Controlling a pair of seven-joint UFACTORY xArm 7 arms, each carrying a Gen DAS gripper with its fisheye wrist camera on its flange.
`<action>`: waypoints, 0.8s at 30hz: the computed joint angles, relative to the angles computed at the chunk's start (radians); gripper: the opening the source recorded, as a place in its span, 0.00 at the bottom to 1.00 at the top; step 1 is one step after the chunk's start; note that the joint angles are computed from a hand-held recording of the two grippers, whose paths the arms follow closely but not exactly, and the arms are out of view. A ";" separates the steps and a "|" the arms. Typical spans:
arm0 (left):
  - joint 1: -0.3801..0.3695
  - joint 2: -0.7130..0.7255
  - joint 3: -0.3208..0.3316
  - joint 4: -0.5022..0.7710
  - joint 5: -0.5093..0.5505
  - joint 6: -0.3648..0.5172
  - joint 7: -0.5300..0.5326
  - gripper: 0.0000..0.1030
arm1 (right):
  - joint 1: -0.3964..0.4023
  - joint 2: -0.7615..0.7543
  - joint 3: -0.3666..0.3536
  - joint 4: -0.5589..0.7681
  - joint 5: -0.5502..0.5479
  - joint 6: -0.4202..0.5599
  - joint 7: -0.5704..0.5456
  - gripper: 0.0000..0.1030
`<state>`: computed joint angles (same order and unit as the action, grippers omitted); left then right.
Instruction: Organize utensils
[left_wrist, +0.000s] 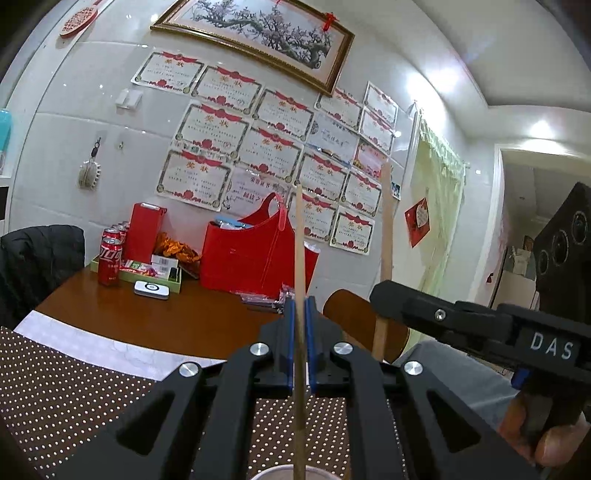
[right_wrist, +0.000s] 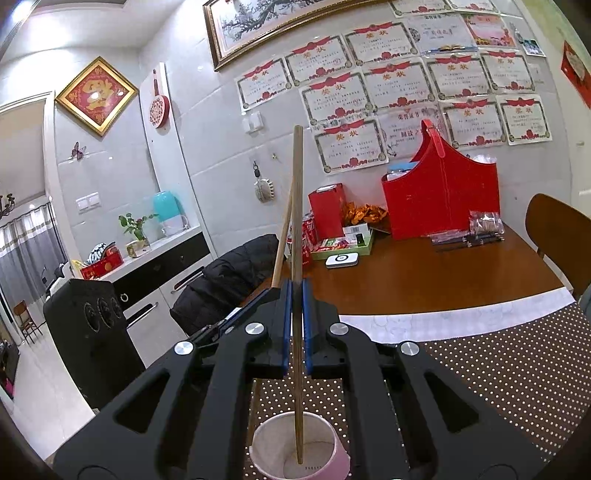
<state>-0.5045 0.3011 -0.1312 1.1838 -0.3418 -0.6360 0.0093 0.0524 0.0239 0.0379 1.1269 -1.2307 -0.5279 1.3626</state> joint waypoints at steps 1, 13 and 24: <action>-0.001 -0.001 0.000 -0.003 0.000 0.001 0.001 0.05 | 0.000 0.004 0.000 0.001 -0.004 -0.002 0.004 0.05; -0.005 0.028 0.005 -0.022 -0.018 -0.007 -0.001 0.05 | -0.002 0.017 0.006 -0.009 -0.024 0.009 0.018 0.05; -0.022 0.015 0.005 -0.074 -0.048 -0.010 0.016 0.06 | -0.003 0.021 0.007 -0.015 -0.063 0.011 0.049 0.06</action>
<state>-0.5267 0.3158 -0.1263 1.1096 -0.3898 -0.6465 0.0254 0.0494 0.0450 0.0447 1.1116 -1.2937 -0.5170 1.4119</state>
